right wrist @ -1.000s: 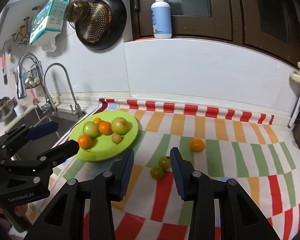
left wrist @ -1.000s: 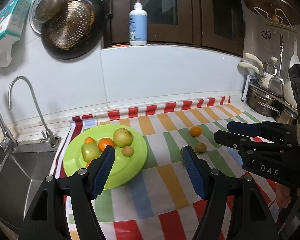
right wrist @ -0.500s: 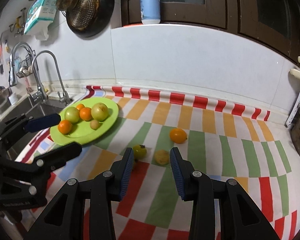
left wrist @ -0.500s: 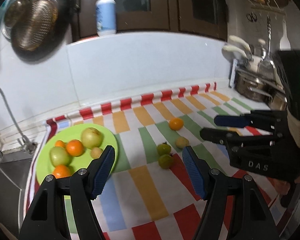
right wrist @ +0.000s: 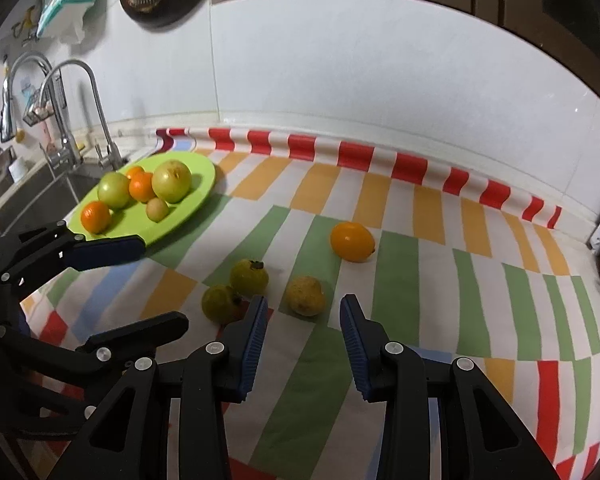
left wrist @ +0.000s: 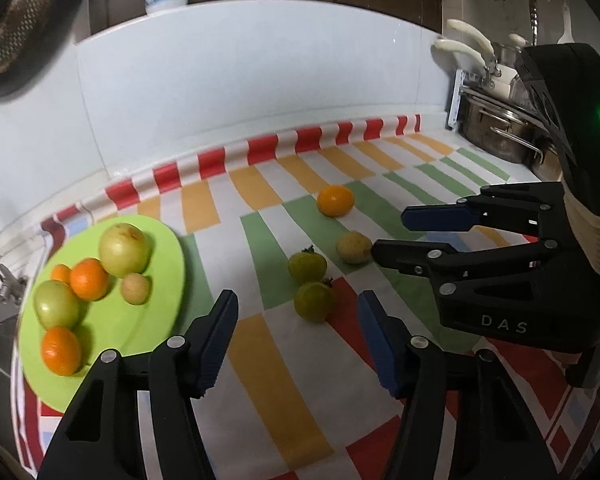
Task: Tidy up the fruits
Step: 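Move both open tools back toward the fruits left on the cloth, then close the left tool on a green tomato-like fruit while the right tool grasps a brown round fruit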
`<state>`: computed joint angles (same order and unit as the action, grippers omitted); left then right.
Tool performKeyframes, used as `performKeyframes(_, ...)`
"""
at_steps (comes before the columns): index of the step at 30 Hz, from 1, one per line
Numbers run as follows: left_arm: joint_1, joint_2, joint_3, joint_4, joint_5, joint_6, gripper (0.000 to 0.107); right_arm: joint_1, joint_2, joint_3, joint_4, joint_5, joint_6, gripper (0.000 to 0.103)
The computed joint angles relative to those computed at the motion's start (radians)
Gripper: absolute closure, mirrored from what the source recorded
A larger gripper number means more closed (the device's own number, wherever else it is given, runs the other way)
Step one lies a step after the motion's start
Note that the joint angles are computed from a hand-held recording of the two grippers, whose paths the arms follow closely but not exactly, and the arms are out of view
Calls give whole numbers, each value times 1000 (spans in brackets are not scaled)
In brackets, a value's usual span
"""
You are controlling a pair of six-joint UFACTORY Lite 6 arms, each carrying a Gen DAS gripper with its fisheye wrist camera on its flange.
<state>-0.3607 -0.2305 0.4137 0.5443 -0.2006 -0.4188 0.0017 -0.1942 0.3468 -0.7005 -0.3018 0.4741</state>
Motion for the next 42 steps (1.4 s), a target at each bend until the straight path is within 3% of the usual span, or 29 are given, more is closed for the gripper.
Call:
performKeyframes(11, 26, 174, 90, 149, -55, -141, 55, 2, 213, 106, 69, -44, -87, 64)
performKeyframes(25, 27, 258, 156, 287, -65, -255, 78, 4, 347, 205, 72, -52, -71, 64)
performKeyframes(30, 31, 253, 153, 309, -66, -268, 78, 12, 367, 214, 98, -57, -85, 66)
performKeyframes(34, 35, 249, 151, 338, -68, -297, 78, 16, 364, 210, 118, -61, -96, 73)
performKeyframes(42, 41, 183, 117, 400, -60, -372, 79, 22, 309, 172, 134, -57, -85, 73)
